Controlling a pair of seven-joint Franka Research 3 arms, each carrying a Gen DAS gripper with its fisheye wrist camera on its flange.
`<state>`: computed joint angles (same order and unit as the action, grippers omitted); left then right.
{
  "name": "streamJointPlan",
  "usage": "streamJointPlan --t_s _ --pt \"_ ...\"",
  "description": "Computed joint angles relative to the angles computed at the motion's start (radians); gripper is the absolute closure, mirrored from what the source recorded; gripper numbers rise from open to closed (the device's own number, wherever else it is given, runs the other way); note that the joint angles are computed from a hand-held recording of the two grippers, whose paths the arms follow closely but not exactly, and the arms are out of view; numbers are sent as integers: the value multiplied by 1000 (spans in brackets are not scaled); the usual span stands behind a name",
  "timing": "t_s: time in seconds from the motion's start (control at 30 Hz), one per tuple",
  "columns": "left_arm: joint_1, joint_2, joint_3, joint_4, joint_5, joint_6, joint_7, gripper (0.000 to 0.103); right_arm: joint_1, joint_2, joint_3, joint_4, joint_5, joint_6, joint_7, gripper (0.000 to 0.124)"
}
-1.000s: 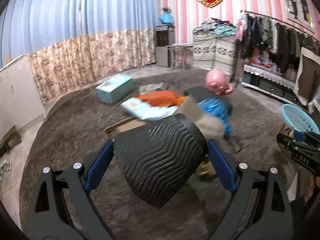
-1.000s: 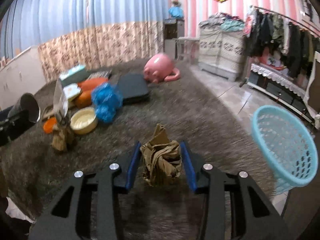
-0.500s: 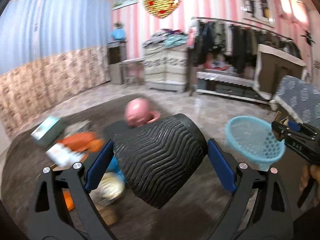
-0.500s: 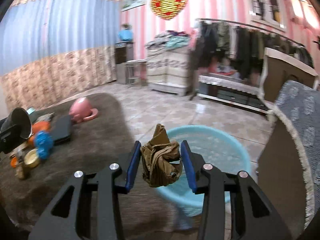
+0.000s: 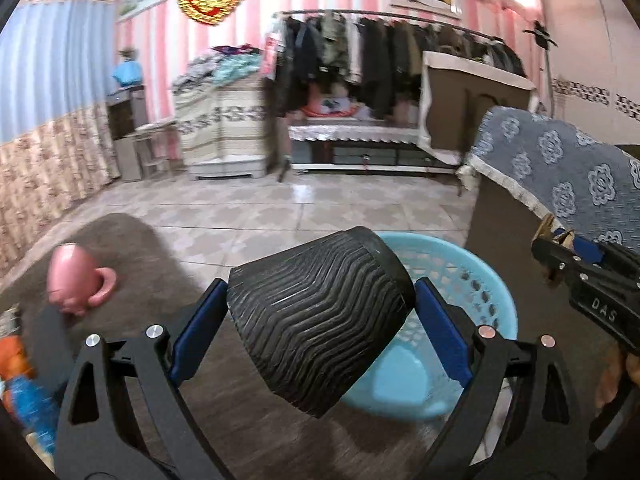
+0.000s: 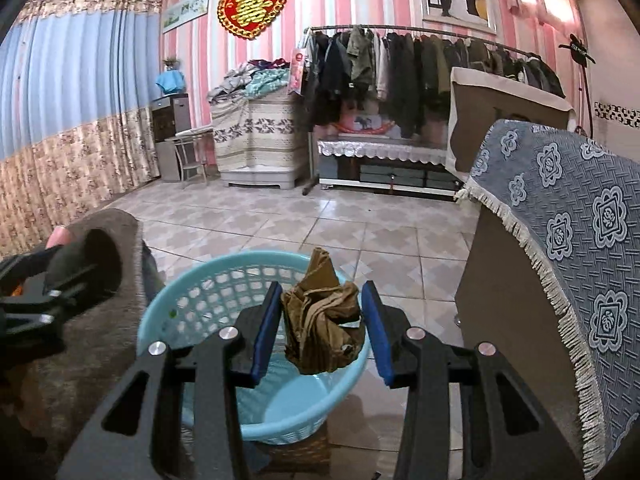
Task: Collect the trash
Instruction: 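Carry the black pouch and brown paper bag over the light-blue basket with both tools, then open the left tool to drop the black pouch while the right tool drops the paper bag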
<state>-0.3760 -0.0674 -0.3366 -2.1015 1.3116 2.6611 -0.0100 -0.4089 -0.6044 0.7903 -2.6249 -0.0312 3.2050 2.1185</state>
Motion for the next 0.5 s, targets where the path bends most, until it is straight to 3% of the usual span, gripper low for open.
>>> streamJointPlan --t_s 0.23,0.5 --pt "-48 212 44 197 -17 36 102 13 -57 41 25 -8 7 32 -12 83" --pt "-65 219 106 216 -85 106 166 5 -94 58 73 -6 32 41 -15 83"
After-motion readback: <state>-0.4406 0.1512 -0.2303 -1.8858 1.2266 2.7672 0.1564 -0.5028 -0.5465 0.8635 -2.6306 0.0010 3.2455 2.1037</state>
